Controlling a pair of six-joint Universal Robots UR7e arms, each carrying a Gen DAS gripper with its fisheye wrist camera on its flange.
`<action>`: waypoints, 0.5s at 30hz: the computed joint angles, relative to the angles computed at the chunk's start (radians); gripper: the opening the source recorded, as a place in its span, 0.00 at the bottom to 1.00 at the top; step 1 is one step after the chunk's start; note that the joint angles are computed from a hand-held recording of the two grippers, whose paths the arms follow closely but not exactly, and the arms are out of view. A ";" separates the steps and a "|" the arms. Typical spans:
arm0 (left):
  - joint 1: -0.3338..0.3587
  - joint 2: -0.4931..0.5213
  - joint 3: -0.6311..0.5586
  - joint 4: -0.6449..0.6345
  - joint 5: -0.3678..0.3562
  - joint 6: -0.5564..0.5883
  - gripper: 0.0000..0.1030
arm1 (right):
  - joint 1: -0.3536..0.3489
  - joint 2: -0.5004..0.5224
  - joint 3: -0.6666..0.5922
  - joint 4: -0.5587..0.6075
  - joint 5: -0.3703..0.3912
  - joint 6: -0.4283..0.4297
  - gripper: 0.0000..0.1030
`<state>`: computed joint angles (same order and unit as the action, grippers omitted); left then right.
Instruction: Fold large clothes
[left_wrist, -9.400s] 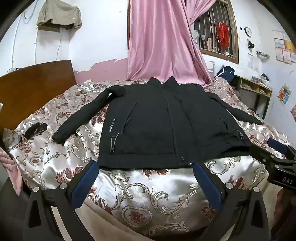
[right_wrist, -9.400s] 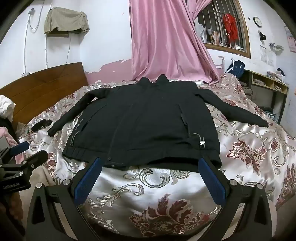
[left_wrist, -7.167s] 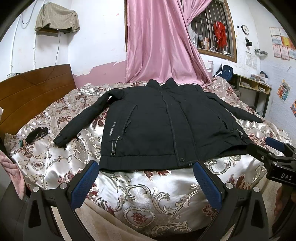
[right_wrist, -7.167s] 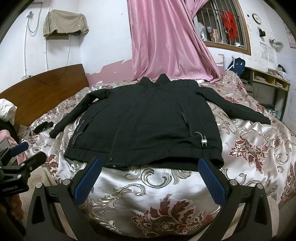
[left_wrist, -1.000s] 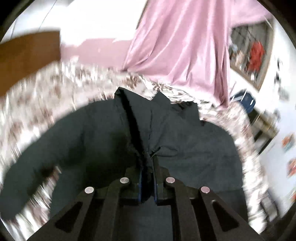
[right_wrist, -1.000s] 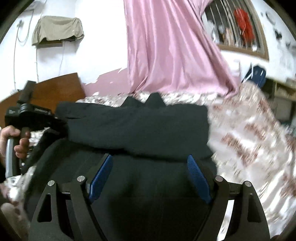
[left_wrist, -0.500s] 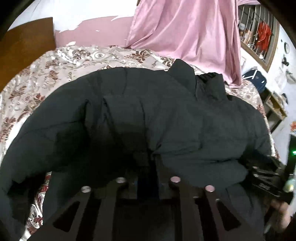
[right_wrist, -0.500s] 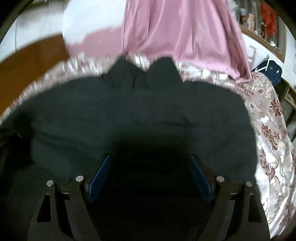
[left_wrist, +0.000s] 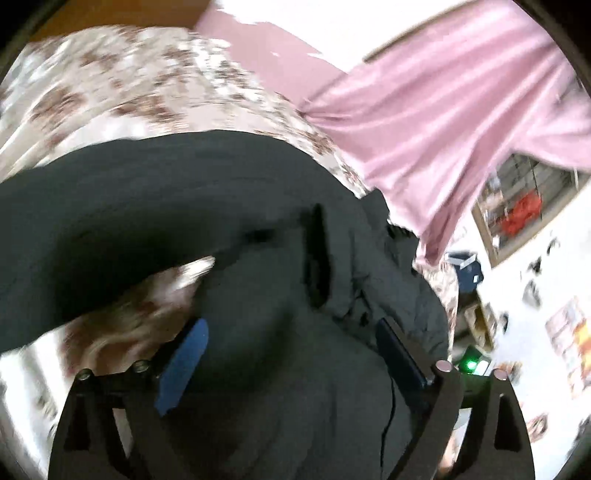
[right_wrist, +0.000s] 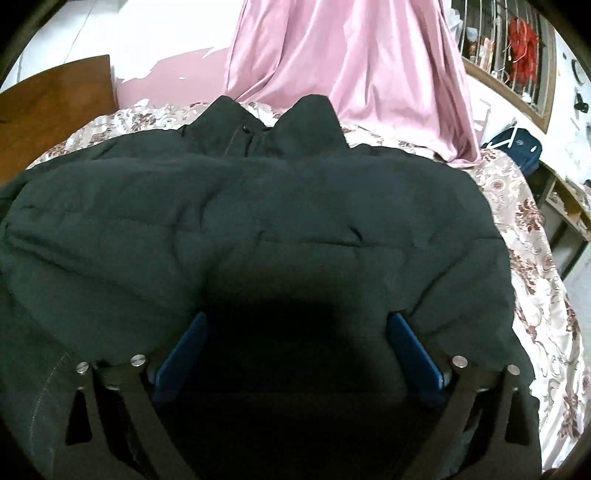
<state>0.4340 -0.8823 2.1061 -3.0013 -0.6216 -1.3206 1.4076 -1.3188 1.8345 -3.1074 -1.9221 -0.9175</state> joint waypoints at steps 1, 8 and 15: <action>-0.017 -0.024 0.050 -0.022 0.006 -0.066 0.95 | 0.002 0.001 0.008 -0.025 -0.006 -0.007 0.97; -0.104 -0.158 0.319 -0.111 0.043 -0.441 0.99 | 0.016 -0.099 0.053 0.035 0.064 0.016 0.98; -0.154 -0.162 0.493 -0.248 0.173 -0.800 0.99 | 0.089 -0.109 0.034 0.183 0.077 0.032 0.98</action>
<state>0.2796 -1.0440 2.5991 -3.2491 -0.4486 -2.1210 1.4962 -1.4283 1.8683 -2.9244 -1.8453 -0.8859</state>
